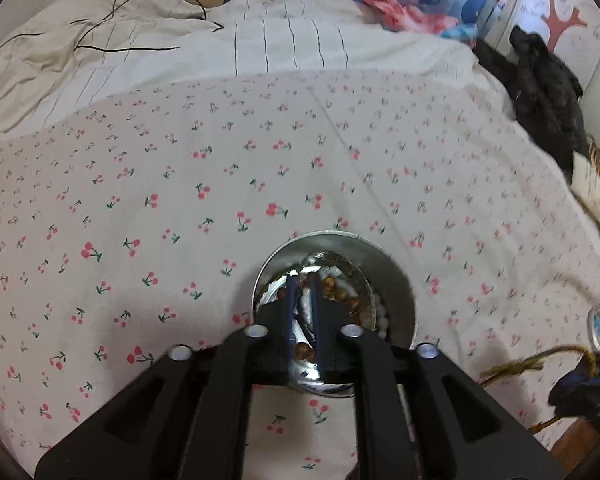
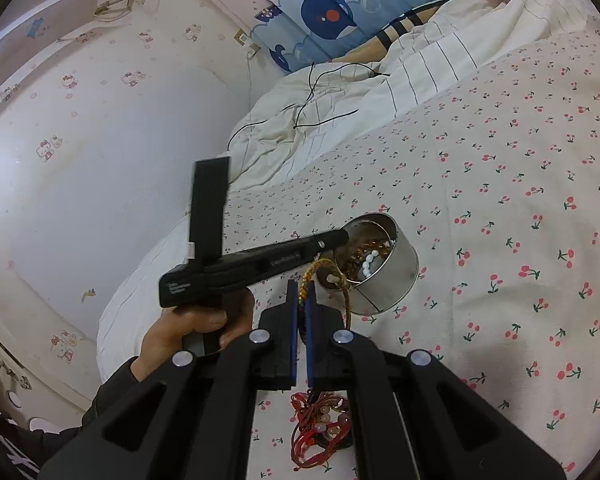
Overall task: Organize jewelry
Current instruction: 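Release the silver bangle into the tin with left tool while right drops gold bangle in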
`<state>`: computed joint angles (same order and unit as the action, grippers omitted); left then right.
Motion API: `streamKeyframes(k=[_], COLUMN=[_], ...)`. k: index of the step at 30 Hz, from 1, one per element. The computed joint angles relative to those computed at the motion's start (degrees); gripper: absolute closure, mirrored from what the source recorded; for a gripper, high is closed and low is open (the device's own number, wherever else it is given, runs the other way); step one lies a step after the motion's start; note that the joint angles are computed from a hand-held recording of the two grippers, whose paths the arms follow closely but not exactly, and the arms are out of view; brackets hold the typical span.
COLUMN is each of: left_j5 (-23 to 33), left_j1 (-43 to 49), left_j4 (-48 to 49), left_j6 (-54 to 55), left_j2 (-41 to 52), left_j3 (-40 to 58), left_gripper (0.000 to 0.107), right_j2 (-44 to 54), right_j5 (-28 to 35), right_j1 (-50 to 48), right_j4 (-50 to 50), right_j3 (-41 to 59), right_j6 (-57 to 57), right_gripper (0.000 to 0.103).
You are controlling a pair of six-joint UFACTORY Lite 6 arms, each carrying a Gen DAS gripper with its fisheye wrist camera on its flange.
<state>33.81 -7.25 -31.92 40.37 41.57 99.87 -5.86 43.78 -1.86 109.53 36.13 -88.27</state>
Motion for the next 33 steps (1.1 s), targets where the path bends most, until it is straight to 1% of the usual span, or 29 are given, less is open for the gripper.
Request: streamKeyframes(k=[2, 3, 4, 5, 6, 8, 10, 12, 14, 16, 18, 20, 22, 23, 24, 25, 26, 27, 28, 29, 31, 33], left_j5=[0.52, -0.22, -1.82, -3.97, -5.18, -6.10, -6.97, -7.51, -7.48, -7.72, -6.66, -5.64, -5.37, -5.48, -5.90, -6.47, -6.90, -7.26, -7.30, -7.37, -7.20, -6.86], left_j1=[-0.05, -0.49, -0.96, -1.50, -1.30, 0.09, 3.29, 7.29, 11.43, 13.74, 16.23, 16.90, 16.85, 16.57, 16.43, 15.94, 15.52, 14.93, 14.68, 14.29, 13.71, 13.40], left_j4=[-0.50, -0.03, 2.36, 5.27, 5.78, 5.19, 2.82, -2.12, -6.98, -9.58, -12.24, -11.25, -12.15, -12.85, -13.43, -13.39, -13.31, -12.97, -12.53, -11.77, -10.61, -9.89], left_j6=[1.80, 2.26, 0.77, -1.01, -0.40, 1.43, 4.27, 8.75, 13.63, 16.67, 19.26, 17.53, 18.23, 19.43, 20.68, 21.11, 21.28, 21.14, 20.94, 20.34, 20.01, 20.35], left_j2=[-1.20, -3.04, -4.64, -6.69, -9.15, -13.66, -18.35, -22.44, -24.76, -25.03, -23.88, -21.29, -20.71, -21.19, -22.17, -22.62, -23.04, -23.28, -23.37, -23.47, -23.76, -23.88], left_j3=[-1.23, -3.14, -5.04, -7.23, -9.60, -13.84, -18.28, -22.98, -26.93, -29.29, -30.41, -28.86, -28.52, -28.95, -30.17, -30.73, -31.30, -31.73, -31.95, -32.17, -32.62, -32.81], left_gripper=[0.057, 0.051, 0.042, 0.038, 0.035, 0.034, 0.029, 0.025, 0.024, 0.024, 0.024, 0.024, 0.024, 0.024, 0.024, 0.024, 0.024, 0.024, 0.024, 0.024, 0.024, 0.024], right_j2=[-0.16, -0.12, 0.27, 1.40, 2.66, 5.70, 8.31, 12.85, 18.60, 23.42, 29.36, 33.89, 36.92, 37.49, 37.39, 35.96, 34.99, 33.87, 32.37, 30.14, 28.32, 24.83], right_j5=[0.01, 0.11, 0.22, 0.37, 0.66, 1.08, 0.17, -0.08, -0.45, -1.36, -2.82, -6.07, -12.09, -13.84, -15.54, -17.78, -18.11, -17.87, -19.39, -22.34, -23.37, -26.45], right_j1=[0.09, 0.14, 0.16, 0.36, 0.59, 1.45, 2.71, 4.23, 5.76, 6.78, 7.52, 8.55, 9.99, 10.49, 10.92, 11.54, 11.71, 11.69, 12.08, 12.87, 12.98, 13.17], right_j4=[0.19, 0.59, 0.83, 1.17, 1.47, 2.01, 2.33, 3.60, 4.88, 6.12, 6.18, 5.02, 0.38, -1.31, -1.82, -1.16, -0.34, 0.14, -0.10, -0.30, -4.21, -7.58], right_j3=[0.02, 0.27, 0.85, 2.51, 4.34, 8.83, 12.55, 16.97, 21.85, 25.56, 30.09, 33.63, 36.81, 37.42, 37.43, 36.50, 35.71, 34.94, 34.25, 33.31, 32.93, 30.49], right_j6=[0.23, 0.21, 0.23, 0.44, 0.80, 1.73, 1.88, 2.22, 2.94, 3.20, 4.74, 6.47, 10.19, 11.29, 11.05, 9.36, 7.97, 6.99, 6.81, 6.13, 8.61, 10.96], right_gripper=[0.099, 0.099, 0.099, 0.099, 0.099, 0.099, 0.099, 0.099, 0.099, 0.099, 0.099, 0.099, 0.098, 0.095, 0.088, 0.072, 0.062, 0.047, 0.037, 0.036, 0.033, 0.033])
